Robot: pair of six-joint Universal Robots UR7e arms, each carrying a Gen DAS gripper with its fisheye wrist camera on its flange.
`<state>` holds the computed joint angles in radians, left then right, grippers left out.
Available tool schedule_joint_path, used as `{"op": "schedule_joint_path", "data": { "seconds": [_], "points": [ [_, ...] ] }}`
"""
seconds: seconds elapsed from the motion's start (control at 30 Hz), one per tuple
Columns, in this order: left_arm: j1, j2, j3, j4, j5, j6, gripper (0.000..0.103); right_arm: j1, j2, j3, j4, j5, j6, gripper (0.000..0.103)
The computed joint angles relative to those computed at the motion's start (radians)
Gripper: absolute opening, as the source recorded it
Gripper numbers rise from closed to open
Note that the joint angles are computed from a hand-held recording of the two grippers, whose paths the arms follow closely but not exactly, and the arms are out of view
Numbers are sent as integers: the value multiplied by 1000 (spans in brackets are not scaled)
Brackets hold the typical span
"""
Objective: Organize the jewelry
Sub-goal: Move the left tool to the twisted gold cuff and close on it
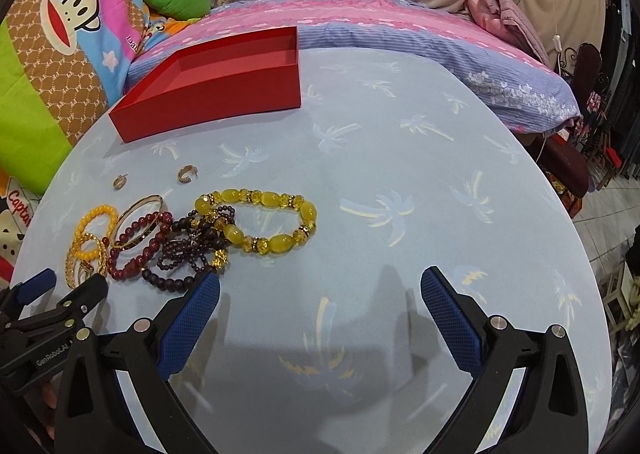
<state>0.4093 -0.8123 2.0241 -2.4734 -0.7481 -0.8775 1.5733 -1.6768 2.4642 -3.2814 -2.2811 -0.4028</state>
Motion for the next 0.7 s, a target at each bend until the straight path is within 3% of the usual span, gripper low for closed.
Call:
{"op": "schedule_joint_path", "data": {
  "seconds": [0.1,0.33,0.7],
  "points": [
    [0,8,-5,-13,5,22,84,-2,6,-7,6,7,3,96],
    [-3,9,5,-65,9,64,56,-2,12,-9,12,13,4,96],
    [-10,-25,22,-89,-7,63,55,30,7,-7,5,18,-12,96]
  ]
}}
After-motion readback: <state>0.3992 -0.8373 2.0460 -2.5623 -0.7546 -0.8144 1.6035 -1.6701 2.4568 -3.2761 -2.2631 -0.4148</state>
